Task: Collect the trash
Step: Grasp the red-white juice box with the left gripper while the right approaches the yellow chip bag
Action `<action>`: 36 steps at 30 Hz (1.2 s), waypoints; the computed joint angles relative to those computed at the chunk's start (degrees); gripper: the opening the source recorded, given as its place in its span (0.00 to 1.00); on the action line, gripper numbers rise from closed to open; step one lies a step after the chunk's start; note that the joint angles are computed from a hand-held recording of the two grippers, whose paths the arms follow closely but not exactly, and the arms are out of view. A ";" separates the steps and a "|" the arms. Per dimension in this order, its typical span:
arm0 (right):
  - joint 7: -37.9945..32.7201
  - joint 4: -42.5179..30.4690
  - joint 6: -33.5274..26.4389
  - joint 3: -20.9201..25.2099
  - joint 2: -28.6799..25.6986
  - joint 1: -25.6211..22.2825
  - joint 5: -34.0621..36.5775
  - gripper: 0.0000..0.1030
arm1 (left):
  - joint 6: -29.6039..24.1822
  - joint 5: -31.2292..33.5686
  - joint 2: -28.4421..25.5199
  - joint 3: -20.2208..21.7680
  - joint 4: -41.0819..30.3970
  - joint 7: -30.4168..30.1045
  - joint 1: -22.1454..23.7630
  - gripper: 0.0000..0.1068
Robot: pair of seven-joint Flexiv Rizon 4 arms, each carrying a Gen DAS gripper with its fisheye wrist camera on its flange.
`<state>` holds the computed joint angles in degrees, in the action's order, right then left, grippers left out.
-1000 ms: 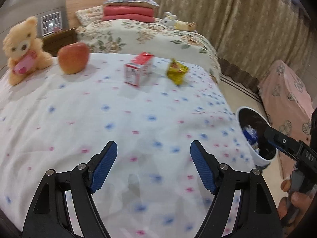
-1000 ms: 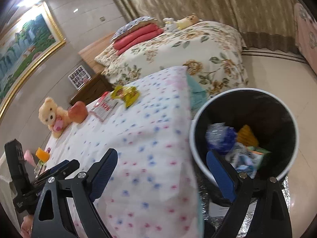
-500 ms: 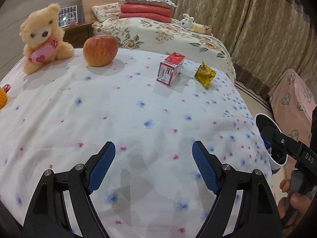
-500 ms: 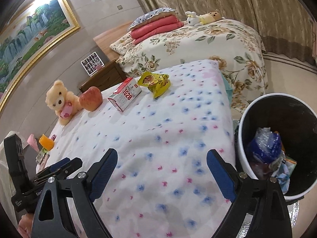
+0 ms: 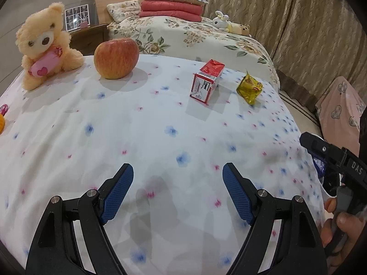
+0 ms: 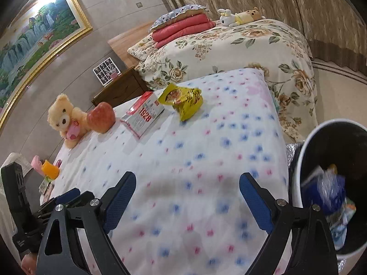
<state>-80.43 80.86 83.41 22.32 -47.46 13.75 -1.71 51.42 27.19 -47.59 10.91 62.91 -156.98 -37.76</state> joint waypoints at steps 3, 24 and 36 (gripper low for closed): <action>0.12 -3.33 -1.57 -0.53 -1.72 0.67 -0.58 0.90 | 0.06 -0.80 -1.03 -0.54 -1.68 1.47 1.24 0.77; -6.64 -34.49 -20.88 -3.44 -16.41 6.28 5.15 0.71 | -6.82 -11.56 -18.71 -2.15 -29.98 17.67 8.53 0.77; -6.69 -41.53 -25.71 -7.64 -19.29 8.81 8.18 0.22 | -12.17 -14.11 -27.72 -3.95 -46.33 24.84 10.74 0.32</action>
<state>-87.12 39.32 57.70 14.68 -66.75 22.57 6.47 39.24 13.08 -75.31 6.95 16.58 -132.14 -27.02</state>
